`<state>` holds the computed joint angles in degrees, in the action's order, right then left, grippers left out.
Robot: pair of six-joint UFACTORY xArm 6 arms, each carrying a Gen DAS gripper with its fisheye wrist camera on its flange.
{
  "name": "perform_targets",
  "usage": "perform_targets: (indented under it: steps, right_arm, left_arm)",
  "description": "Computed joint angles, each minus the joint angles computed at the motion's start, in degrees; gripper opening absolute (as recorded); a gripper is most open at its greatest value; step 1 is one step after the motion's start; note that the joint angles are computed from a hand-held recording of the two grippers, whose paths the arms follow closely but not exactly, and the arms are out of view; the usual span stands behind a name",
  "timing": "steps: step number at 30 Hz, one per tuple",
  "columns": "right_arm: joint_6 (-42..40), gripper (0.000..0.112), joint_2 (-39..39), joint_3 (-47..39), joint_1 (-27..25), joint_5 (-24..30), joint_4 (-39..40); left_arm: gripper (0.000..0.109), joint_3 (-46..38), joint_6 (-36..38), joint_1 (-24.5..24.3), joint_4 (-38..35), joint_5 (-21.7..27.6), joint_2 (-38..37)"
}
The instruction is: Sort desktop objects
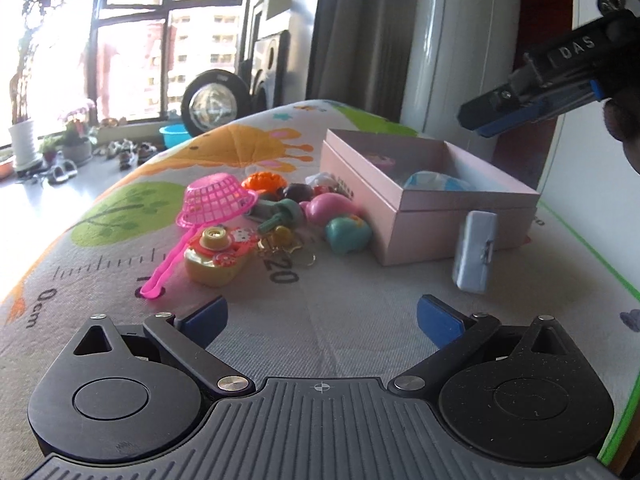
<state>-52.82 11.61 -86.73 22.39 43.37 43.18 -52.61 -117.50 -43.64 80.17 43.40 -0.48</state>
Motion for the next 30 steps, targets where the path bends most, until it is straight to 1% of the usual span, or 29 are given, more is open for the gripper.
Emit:
perform_targets:
  steps: [1,2,4,7,8,9,10,12,14,15,17,18,19,21,25,27,28,29,30]
  right_arm:
    - [-1.9,0.050,-1.0,2.4,-0.4,-2.2,1.7]
    - [-4.0,0.055,-2.0,4.8,-0.8,-4.0,3.7]
    - [-7.8,0.070,-3.2,8.5,-1.4,-6.0,6.8]
    - [-13.5,0.078,-5.9,15.4,-1.5,-10.5,9.1]
    - [-15.6,0.081,-6.2,17.2,-1.3,-12.5,10.4]
    - [-17.6,0.085,-6.5,18.9,-1.0,-14.4,12.2]
    - [-19.1,0.087,-6.9,20.5,-0.9,-15.4,14.2]
    - [-20.5,0.088,-6.9,22.3,-1.1,-15.2,16.9]
    - [-21.0,0.090,-6.6,23.3,-1.3,-14.0,18.9]
    - [-21.5,0.093,-6.4,23.7,-1.5,-13.4,20.0]
    - [-23.3,0.098,-6.2,24.3,-1.5,-12.9,22.6]
    - [-24.8,0.100,-6.2,24.8,-1.4,-13.2,24.1]
    - [-26.0,0.101,-6.1,25.0,-1.3,-13.5,25.2]
    - [-26.3,0.103,-5.5,25.0,-1.8,-12.8,26.1]
    - [-24.4,0.103,-4.0,23.1,-4.1,-8.0,27.6]
    - [-24.4,0.103,-3.8,22.9,-4.8,-6.7,28.7]
    - [-24.6,0.103,-3.7,22.9,-4.9,-6.6,29.0]
    - [-24.8,0.103,-3.7,22.9,-4.8,-6.7,29.2]
    - [-24.8,0.103,-3.7,23.0,-4.7,-6.9,29.4]
  left_arm:
    - [0.103,-0.7,1.5,-0.1,-1.6,0.6,0.5]
    - [0.103,-1.0,2.4,-0.1,-2.7,0.9,0.8]
    - [0.103,-1.4,3.8,-0.3,-4.0,1.7,1.0]
    - [0.103,-2.5,6.6,-0.3,-6.6,3.6,1.5]
    - [0.103,-3.2,7.7,-0.3,-7.1,5.2,1.9]
    - [0.103,-4.0,8.7,-0.2,-7.2,6.9,2.4]
    - [0.103,-5.0,9.9,0.1,-7.6,8.5,2.9]
    - [0.103,-7.5,12.7,1.4,-9.8,11.5,4.6]
    - [0.103,-8.9,14.8,3.7,-11.5,10.5,5.5]
    - [0.102,-9.5,15.9,4.8,-12.6,9.7,6.0]
    - [0.093,-10.9,18.1,6.1,-14.4,9.1,7.0]
    - [0.083,-11.4,19.3,6.6,-15.3,8.6,7.5]
    - [0.082,-11.8,20.0,7.0,-16.2,8.0,7.8]
    - [0.082,-12.4,20.4,6.8,-17.0,8.8,8.5]
    - [0.086,-13.6,21.7,6.0,-18.0,10.7,9.6]
    - [0.086,-13.9,22.0,5.9,-18.4,11.2,9.8]
    - [0.085,-14.0,22.1,5.9,-18.4,11.2,9.9]
    - [0.081,-14.0,22.1,5.8,-18.4,11.5,9.8]
    - [0.072,-14.4,22.4,5.4,-18.6,12.8,10.1]
